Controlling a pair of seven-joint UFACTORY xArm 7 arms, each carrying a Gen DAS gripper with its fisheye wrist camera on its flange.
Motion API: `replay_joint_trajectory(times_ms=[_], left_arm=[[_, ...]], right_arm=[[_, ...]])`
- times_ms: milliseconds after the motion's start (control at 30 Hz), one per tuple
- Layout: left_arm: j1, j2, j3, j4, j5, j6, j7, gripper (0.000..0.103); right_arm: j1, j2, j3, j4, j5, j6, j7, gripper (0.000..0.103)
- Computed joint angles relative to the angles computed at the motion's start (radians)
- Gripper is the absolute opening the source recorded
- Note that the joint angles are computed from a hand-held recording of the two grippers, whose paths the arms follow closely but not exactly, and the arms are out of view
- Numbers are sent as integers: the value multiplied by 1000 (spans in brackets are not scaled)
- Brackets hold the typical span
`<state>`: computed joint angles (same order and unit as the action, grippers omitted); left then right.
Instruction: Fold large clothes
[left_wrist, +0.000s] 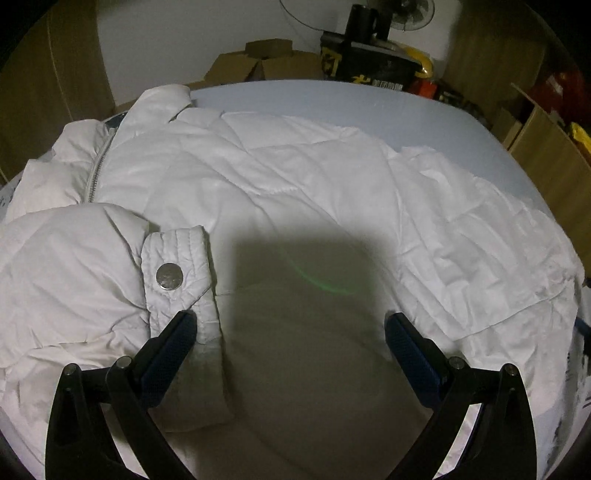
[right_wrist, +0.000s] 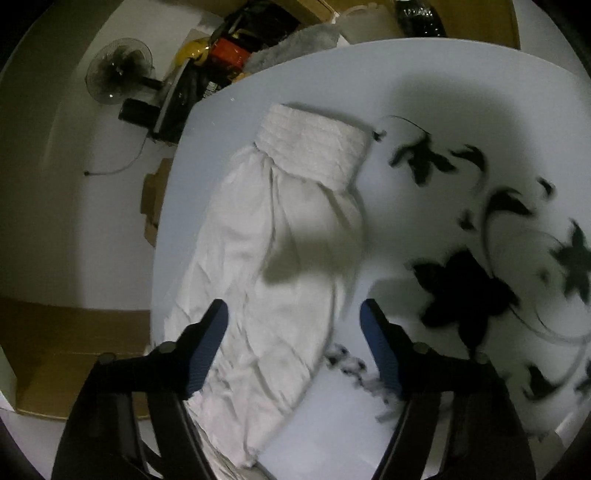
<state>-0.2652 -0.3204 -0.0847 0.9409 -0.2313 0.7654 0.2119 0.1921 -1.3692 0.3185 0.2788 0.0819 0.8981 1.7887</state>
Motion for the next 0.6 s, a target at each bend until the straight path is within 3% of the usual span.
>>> replay_joint_trajectory(times_ms=[67, 233, 300, 333, 433, 533, 600], left_arm=[[0, 2, 0, -6, -3, -5, -3, 103], [-2, 20, -6, -5, 3, -34, -11, 103], [-3, 14, -6, -7, 6, -40, -6, 103], [-6, 10, -8, -15, 5, -49, -4, 103], [-14, 4, 4, -29, -14, -64, 23, 103], [-19, -1, 7, -41, -25, -86, 40, 103], [-34, -6, 41, -28, -86, -51, 84, 103]], right_arm=[[-17, -22, -7, -17, -15, 6, -2, 64], [-60, 47, -25, 27, -46, 26, -34, 62], [-58, 125, -69, 30, -19, -31, -107, 30], [-35, 118, -96, 15, -16, -36, -107, 9], [-57, 77, -80, 31, -10, -22, -96, 6], [-101, 121, -3, 191, -79, 8, -128, 6], [-140, 212, 62, 357, -130, 17, -157, 6]])
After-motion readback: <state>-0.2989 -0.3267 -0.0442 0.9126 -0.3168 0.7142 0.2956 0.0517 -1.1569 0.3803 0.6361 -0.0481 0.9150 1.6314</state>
